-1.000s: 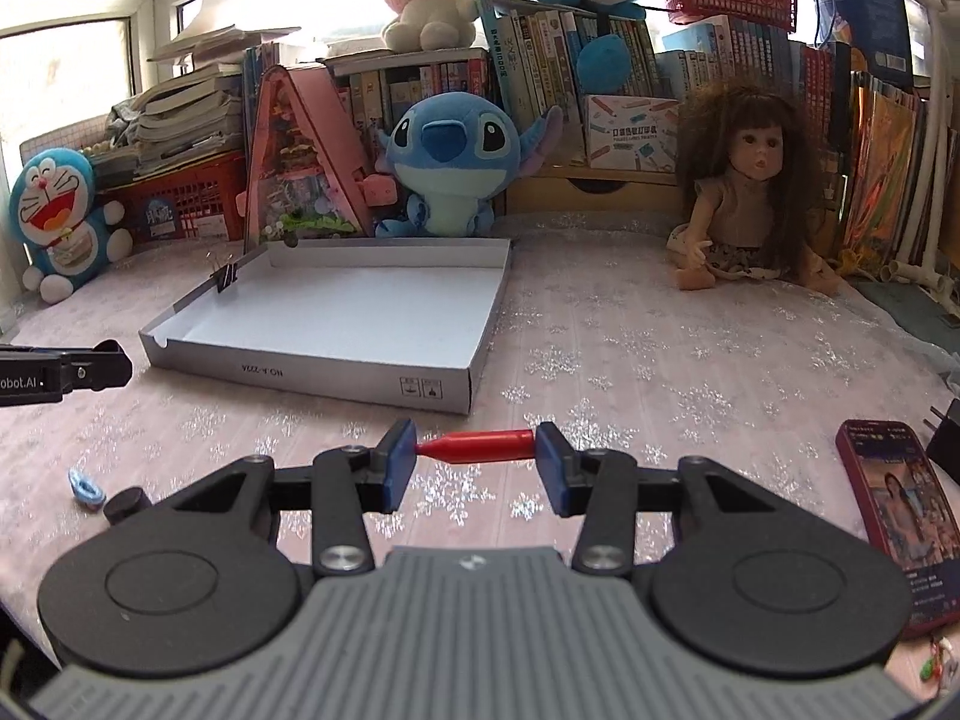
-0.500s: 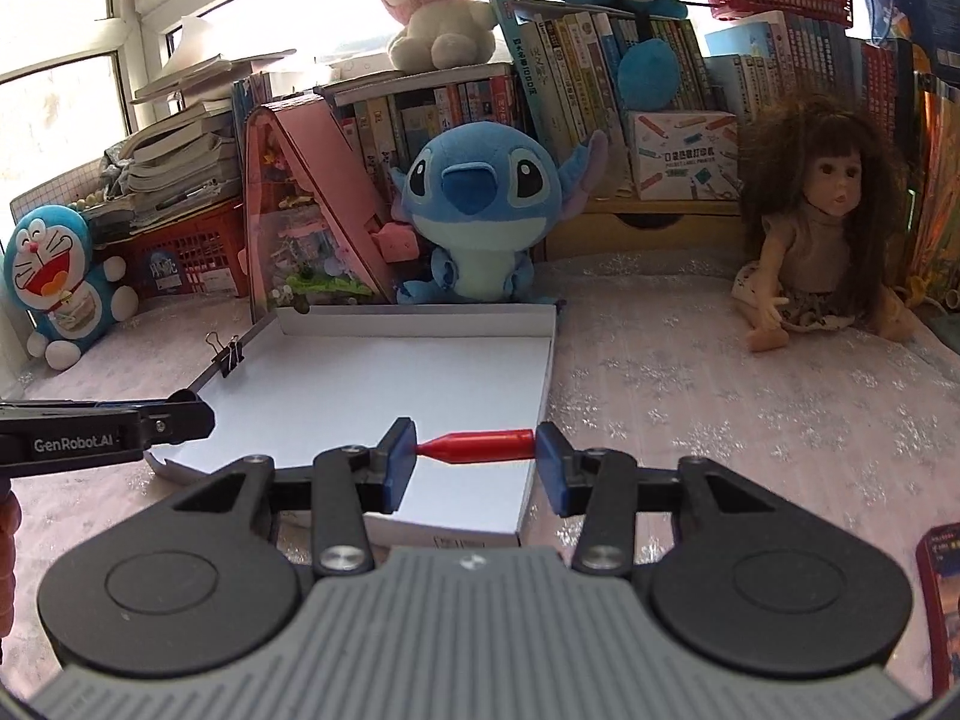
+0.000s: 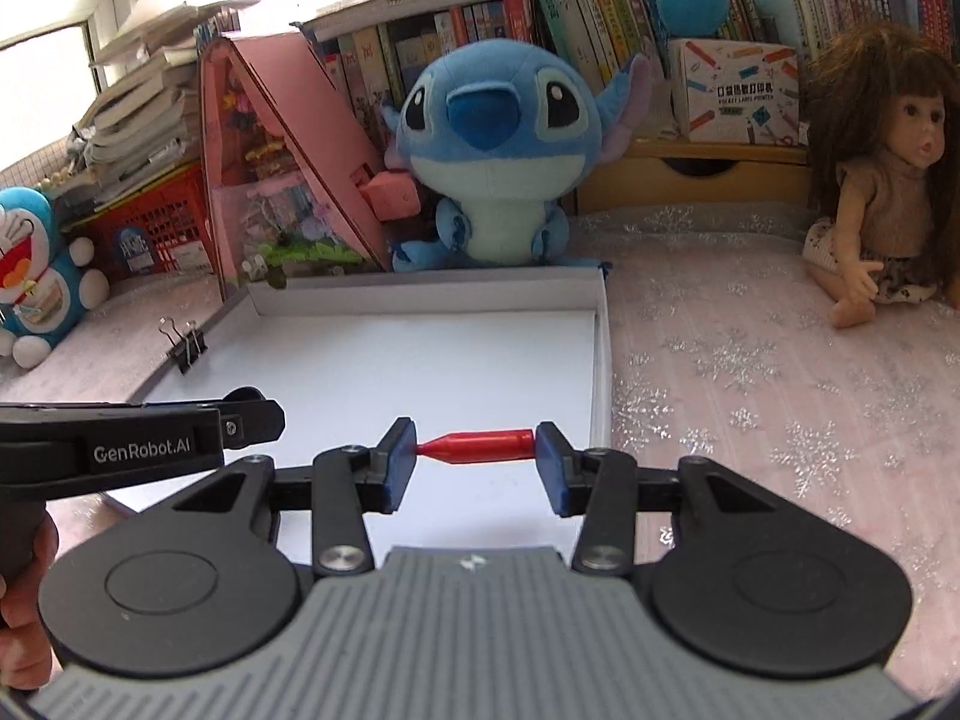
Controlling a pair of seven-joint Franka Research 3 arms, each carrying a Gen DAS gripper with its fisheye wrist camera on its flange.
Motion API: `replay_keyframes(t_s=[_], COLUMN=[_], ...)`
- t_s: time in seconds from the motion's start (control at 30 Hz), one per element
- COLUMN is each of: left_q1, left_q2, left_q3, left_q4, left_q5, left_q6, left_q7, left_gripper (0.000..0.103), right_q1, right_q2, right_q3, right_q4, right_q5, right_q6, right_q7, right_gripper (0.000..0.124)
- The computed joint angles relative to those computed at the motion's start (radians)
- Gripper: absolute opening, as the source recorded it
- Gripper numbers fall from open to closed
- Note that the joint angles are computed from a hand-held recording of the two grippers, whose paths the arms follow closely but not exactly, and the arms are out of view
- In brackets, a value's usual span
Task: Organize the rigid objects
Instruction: 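Carry the black lid in the left gripper over the white tray while the right carries the red crayon, then open the left gripper to drop the black lid while the right gripper drops the red crayon into the tray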
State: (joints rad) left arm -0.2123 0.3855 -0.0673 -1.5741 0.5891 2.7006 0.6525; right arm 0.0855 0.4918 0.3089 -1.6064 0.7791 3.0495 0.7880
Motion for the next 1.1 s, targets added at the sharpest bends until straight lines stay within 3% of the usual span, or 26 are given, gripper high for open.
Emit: replay_keyframes(t_s=[0.5, 0.77, 0.93, 1.0, 1.1], left_q1=[-0.003, -0.015, -0.017, -0.014, -0.023], left_q2=[0.038, 0.051, 0.05, 0.047, 0.035], left_q3=[-0.001, 0.01, 0.008, 0.004, 0.012], left_q4=[0.027, 0.041, 0.043, 0.041, 0.032], left_q5=[-0.019, 0.002, 0.009, 0.003, 0.021], left_q6=[-0.04, -0.051, -0.058, -0.057, -0.057], left_q7=[0.035, 0.026, 0.026, 0.03, 0.015], left_gripper=[0.03, 0.03, 0.03, 0.03, 0.034], right_q1=[0.049, 0.049, 0.043, 0.032, -0.025], right_q2=[0.038, 0.043, 0.045, 0.044, 0.041], right_q3=[-0.059, -0.059, -0.05, -0.036, 0.033], right_q4=[0.034, 0.034, 0.031, 0.027, 0.022], right_q5=[-0.1, -0.145, -0.154, -0.148, -0.092], right_q6=[-0.04, -0.035, -0.03, -0.027, -0.029], right_q7=[0.071, 0.086, 0.085, 0.073, 0.01], right_gripper=[0.049, 0.049, 0.05, 0.058, 0.066])
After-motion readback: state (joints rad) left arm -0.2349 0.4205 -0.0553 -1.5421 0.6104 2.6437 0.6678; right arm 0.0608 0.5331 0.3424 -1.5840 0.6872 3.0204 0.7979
